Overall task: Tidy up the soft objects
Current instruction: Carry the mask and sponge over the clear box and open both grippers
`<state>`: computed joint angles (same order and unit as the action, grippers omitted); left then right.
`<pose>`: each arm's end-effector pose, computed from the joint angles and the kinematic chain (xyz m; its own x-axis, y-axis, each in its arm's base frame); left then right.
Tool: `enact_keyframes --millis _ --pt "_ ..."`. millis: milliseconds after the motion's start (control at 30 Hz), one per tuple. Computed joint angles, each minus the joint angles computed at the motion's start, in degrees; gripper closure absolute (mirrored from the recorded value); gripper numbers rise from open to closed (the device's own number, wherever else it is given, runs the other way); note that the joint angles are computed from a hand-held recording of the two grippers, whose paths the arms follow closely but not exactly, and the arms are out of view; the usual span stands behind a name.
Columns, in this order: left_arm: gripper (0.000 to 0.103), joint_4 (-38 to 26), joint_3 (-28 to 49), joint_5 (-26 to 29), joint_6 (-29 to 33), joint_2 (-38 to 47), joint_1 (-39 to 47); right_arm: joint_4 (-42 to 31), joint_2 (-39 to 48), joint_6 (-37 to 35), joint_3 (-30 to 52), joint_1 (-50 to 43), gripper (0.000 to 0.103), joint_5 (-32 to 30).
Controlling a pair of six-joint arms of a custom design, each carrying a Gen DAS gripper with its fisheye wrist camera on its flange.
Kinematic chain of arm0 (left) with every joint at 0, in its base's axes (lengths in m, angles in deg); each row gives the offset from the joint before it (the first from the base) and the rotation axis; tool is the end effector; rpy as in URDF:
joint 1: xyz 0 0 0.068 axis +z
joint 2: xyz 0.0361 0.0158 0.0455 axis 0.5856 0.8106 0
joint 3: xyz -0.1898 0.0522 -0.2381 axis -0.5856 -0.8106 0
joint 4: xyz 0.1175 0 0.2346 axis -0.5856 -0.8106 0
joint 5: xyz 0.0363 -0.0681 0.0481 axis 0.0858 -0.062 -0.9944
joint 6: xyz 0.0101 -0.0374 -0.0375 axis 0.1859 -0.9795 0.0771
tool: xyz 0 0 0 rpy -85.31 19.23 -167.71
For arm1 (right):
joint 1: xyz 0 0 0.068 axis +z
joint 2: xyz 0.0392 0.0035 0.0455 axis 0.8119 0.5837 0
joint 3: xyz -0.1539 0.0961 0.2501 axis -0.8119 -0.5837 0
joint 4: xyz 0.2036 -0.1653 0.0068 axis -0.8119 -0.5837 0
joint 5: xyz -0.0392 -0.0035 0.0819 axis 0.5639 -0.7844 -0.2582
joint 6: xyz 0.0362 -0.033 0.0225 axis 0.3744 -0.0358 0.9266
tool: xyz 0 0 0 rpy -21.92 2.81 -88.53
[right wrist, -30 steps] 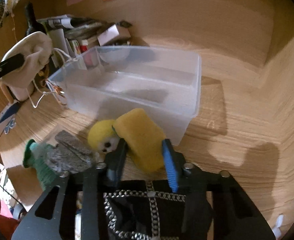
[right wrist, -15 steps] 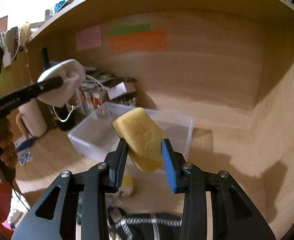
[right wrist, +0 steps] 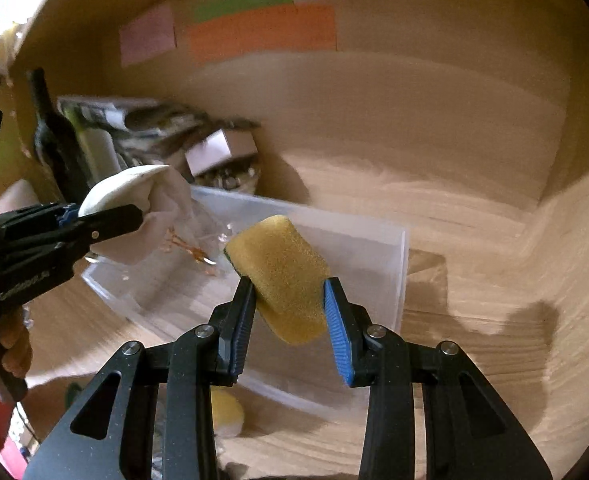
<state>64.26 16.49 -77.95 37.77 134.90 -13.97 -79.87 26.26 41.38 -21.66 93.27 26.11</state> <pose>0.1520 -0.1486 0.1400 -0.6137 -0.0422 -0.7884 0.0155 0.9977 -0.0654 0.1754 0.1343 0.1420 -0.6679 -0.4188 -0.6152 -0.4793 0.8745 -0.0750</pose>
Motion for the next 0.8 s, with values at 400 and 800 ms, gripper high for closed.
enact_keyframes --millis 400,800 --pt "0.082 4.25 2.14 10.42 2.21 10.94 5.44 0.58 11.94 -2.23 3.82 -2.69 0.067 -3.41" --pt "0.036 -2.70 2.33 3.58 -0.93 3.98 -0.75 -1.35 1.87 -1.14 1.17 -1.05 0.036 -0.23"
